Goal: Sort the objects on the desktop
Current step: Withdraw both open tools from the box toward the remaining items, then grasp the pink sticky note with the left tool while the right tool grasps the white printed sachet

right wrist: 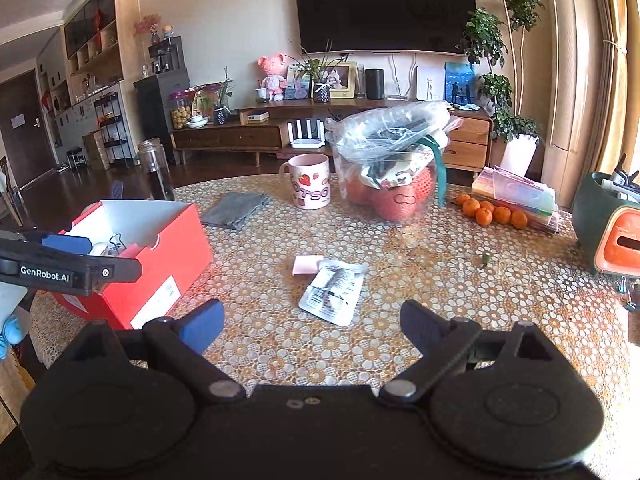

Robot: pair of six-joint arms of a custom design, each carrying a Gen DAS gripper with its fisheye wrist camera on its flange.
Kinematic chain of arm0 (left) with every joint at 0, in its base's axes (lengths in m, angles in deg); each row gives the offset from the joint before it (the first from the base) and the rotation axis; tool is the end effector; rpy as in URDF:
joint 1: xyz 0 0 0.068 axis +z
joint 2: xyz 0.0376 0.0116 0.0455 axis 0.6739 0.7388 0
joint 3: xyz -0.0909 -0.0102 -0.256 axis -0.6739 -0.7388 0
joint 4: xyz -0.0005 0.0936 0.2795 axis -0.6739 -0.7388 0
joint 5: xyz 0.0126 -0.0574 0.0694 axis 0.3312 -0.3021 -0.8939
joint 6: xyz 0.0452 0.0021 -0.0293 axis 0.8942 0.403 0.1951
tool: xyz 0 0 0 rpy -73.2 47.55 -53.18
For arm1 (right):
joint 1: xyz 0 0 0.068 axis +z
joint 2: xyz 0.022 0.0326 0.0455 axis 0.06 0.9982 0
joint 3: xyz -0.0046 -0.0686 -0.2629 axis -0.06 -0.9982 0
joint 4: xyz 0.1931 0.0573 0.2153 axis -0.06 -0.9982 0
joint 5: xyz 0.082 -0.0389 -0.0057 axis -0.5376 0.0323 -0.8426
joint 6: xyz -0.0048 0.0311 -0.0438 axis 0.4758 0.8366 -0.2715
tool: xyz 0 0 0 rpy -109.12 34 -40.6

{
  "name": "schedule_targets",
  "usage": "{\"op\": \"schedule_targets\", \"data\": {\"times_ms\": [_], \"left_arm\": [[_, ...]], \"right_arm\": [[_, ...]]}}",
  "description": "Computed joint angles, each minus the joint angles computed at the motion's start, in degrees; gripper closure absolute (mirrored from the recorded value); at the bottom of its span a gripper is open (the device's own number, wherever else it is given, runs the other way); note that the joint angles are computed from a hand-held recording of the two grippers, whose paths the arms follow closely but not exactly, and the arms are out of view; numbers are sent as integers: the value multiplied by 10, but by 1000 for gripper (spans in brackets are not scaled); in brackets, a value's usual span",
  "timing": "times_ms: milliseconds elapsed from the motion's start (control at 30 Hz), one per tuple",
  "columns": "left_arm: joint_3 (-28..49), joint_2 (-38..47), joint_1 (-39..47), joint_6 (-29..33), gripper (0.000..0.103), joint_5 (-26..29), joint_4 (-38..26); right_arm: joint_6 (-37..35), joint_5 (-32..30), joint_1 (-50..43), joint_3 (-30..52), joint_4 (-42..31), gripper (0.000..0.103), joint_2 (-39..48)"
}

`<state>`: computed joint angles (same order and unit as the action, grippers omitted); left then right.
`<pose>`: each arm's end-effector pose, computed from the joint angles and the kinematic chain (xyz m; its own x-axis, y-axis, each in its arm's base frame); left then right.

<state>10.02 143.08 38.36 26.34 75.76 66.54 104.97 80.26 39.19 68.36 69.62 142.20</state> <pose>0.2443 -0.0242 0.1401 -0.5947 0.2026 -0.7780 0.3237 0.9462 -0.0010 0.1735 0.1094 0.1353 -0.5696 0.0146 -0.8218 -0.1179 0.9880 0.0993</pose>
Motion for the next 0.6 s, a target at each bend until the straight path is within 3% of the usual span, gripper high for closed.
{"op": "schedule_targets", "data": {"times_ms": [233,433,600], "left_arm": [[35,136,-78,-16,2,-68,114],[91,277,-102,-8,2,-78,207],[157,371,-108,-11,2,-90,220]], "right_arm": [[-41,-47,-68,-16,80,8,64],[-74,-96,-126,22,169,8,192],[-93,-134,-160,77,230,8,317]]}}
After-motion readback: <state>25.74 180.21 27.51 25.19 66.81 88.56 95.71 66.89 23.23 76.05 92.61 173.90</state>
